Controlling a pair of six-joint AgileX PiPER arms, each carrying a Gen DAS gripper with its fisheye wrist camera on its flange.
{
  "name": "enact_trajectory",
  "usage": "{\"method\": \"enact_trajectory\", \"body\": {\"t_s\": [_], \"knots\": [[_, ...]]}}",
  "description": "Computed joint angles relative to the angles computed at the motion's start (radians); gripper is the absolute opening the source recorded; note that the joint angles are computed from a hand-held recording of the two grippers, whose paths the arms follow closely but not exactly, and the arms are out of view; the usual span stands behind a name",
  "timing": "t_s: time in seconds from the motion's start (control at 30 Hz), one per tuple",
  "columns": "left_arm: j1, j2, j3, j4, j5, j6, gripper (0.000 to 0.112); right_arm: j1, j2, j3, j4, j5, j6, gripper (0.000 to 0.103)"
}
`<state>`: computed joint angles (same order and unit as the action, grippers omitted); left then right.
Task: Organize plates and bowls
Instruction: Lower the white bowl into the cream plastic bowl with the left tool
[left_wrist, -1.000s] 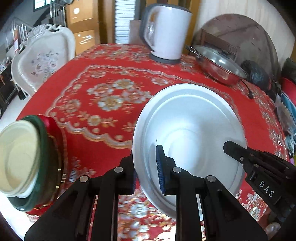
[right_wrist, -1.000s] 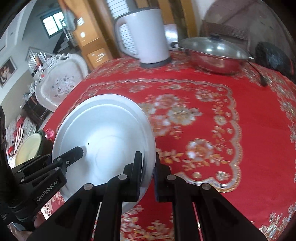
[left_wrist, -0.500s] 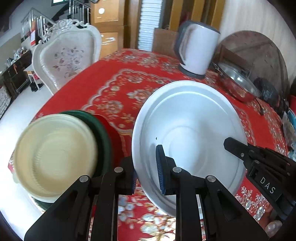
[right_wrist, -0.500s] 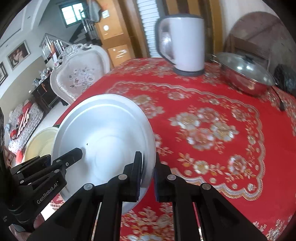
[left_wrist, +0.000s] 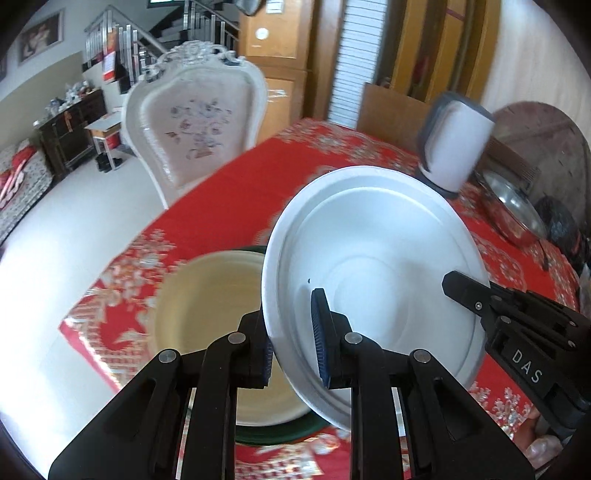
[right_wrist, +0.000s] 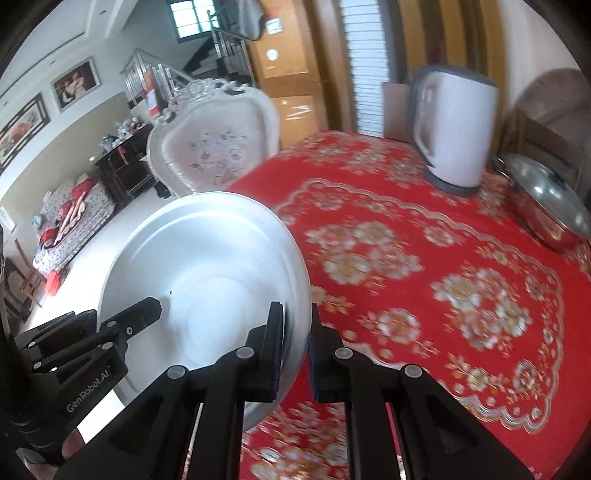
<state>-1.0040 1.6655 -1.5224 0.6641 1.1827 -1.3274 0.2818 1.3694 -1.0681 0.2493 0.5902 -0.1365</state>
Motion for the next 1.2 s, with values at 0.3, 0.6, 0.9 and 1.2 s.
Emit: {"method": "enact_trajectory", "body": {"t_s": [0.3, 0.6, 0.9, 1.2], "knots": [[0.054, -0.105, 0.158, -0.009, -0.024, -0.046, 0.018, 0.156, 0.131, -0.107, -0.142, -0.011, 0.149, 0.013], [0.088, -0.132, 0.252, -0.02, -0.074, -0.074, 0.018, 0.22, 0.196, -0.125, -0.189, 0.002, 0.218, 0.013], [0.094, -0.172, 0.312, 0.013, -0.112, -0.131, 0.018, 0.265, 0.2, -0.125, -0.252, 0.009, 0.277, 0.015], [0.098, -0.176, 0.314, 0.017, -0.115, -0.132, 0.018, 0.261, 0.207, -0.127, -0.23, 0.011, 0.269, 0.015]]}}
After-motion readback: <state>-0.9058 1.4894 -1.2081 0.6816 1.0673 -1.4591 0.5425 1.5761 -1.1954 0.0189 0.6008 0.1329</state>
